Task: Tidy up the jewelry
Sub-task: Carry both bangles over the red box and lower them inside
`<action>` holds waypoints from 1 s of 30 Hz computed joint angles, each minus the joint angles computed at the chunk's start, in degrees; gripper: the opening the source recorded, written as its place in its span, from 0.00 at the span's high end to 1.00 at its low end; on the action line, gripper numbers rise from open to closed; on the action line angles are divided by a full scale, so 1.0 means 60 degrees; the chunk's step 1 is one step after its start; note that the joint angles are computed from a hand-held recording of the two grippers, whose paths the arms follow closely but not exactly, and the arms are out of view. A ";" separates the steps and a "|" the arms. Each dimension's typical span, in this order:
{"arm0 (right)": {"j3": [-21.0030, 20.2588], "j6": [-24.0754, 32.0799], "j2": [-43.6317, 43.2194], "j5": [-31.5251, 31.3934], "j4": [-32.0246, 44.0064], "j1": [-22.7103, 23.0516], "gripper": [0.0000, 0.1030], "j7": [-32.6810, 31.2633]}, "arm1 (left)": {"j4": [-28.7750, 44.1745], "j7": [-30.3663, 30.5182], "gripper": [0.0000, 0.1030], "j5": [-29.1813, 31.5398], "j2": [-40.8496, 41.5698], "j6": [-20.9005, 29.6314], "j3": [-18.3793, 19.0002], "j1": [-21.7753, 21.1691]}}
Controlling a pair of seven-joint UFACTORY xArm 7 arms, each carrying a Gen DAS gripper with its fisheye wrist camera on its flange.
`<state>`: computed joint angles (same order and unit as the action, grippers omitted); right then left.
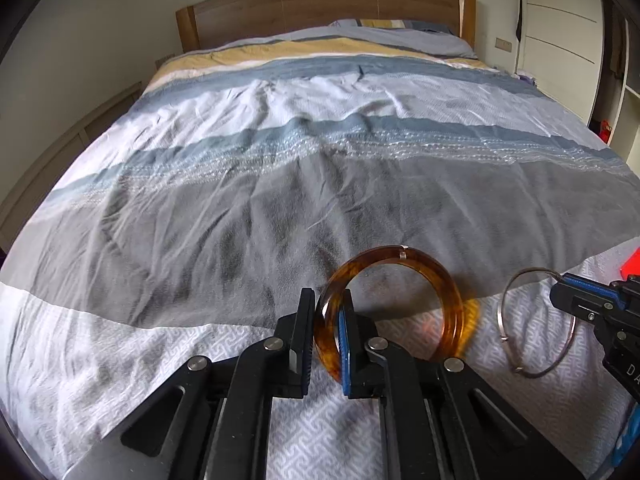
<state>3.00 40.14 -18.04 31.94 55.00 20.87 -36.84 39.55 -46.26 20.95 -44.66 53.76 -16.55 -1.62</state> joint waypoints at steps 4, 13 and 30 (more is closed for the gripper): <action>-0.0139 0.0258 -0.0381 0.0316 -0.0040 0.0107 0.95 -0.0161 | 0.0240 0.0006 0.90 -0.0037 -0.0200 0.0364 -0.0123 -0.0086; -0.0476 0.1084 -0.1441 0.0351 0.0125 0.0047 0.95 -0.0094 | 0.1191 0.0173 0.90 -0.0131 -0.0781 0.1750 -0.0557 -0.0241; -0.2201 0.2962 -0.3097 -0.0347 0.0964 -0.1167 0.95 -0.0365 | 0.4767 -0.0346 0.90 -0.0105 0.0631 0.3216 -0.2579 -0.0217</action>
